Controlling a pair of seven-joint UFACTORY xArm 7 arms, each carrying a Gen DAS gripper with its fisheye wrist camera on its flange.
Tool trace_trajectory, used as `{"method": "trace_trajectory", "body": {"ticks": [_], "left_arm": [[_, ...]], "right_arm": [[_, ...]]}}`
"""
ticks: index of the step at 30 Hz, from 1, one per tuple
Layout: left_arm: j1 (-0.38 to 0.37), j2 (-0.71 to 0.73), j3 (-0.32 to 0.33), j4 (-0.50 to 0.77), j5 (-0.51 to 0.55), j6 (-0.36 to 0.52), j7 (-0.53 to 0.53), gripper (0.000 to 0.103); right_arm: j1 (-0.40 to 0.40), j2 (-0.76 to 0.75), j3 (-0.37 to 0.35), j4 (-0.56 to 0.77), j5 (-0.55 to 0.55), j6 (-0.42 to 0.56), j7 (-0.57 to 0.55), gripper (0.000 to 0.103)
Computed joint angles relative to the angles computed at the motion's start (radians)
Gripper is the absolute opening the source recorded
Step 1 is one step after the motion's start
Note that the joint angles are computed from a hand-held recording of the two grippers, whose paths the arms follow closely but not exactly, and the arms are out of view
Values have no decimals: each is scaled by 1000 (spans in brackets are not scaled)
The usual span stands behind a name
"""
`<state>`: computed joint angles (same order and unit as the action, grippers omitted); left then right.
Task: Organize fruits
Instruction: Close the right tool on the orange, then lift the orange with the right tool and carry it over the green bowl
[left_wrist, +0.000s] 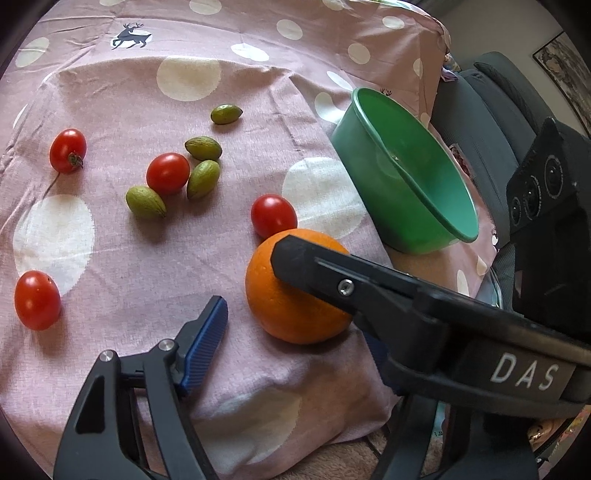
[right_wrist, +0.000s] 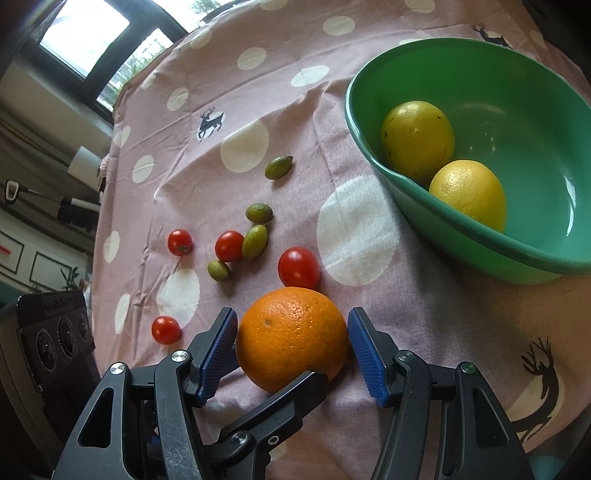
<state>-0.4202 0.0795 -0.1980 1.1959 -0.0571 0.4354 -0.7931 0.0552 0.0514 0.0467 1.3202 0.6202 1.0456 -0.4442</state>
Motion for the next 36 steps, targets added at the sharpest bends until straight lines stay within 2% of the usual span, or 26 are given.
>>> {"method": "trace_trajectory", "body": {"ticks": [3, 7, 15, 22, 36], "left_arm": [[-1, 5, -1, 5, -4, 0, 3, 72], [6, 10, -11, 5, -77, -13, 65, 60], [0, 8, -6, 1, -70, -17, 59, 60], [-6, -9, 0, -4, -14, -12, 13, 59], [-15, -29, 4, 12, 167, -16, -106, 58]], "right_arm": [[-3, 5, -1, 3, 8, 8, -4, 63], [-6, 11, 0, 8, 12, 19, -14, 64], [-6, 14, 2, 9, 15, 20, -18, 64], [-6, 8, 4, 7, 32, 22, -34, 64], [-3, -41, -10, -24, 110, -14, -94, 64]]}}
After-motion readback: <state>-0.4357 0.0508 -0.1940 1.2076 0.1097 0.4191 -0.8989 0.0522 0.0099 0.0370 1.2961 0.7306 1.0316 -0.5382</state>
